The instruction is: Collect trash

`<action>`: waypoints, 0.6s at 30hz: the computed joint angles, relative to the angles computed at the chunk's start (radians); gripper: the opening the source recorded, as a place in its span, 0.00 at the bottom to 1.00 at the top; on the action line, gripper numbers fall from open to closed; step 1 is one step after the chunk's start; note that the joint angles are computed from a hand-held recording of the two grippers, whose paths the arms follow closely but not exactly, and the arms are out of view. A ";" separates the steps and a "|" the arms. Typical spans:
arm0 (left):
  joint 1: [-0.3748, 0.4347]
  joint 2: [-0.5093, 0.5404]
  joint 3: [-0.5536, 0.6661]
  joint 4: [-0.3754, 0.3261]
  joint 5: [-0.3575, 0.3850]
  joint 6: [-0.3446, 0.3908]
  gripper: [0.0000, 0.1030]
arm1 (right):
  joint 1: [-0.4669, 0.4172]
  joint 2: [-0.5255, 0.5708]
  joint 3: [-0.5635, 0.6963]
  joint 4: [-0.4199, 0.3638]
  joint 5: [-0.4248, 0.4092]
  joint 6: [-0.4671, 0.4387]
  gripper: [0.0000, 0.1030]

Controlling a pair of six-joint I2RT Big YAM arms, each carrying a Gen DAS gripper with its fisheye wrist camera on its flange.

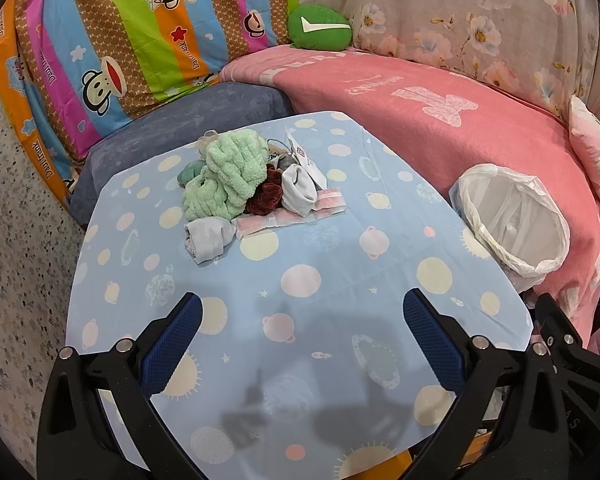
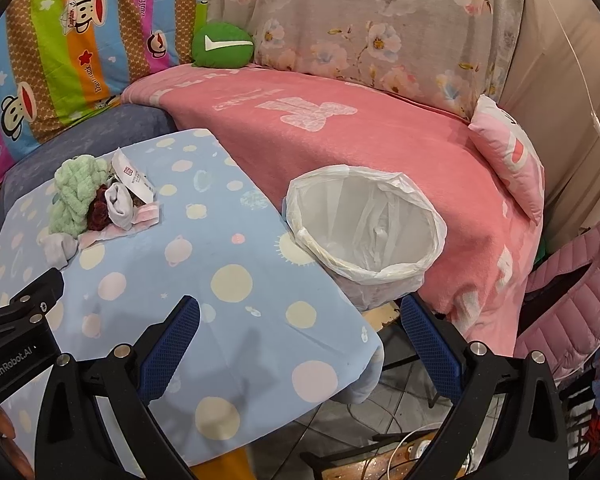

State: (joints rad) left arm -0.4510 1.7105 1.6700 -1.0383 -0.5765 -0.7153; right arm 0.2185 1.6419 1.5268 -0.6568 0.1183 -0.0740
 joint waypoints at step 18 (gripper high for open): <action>-0.001 0.002 -0.003 0.003 0.003 -0.001 0.93 | 0.001 -0.004 -0.008 0.005 0.009 0.004 0.94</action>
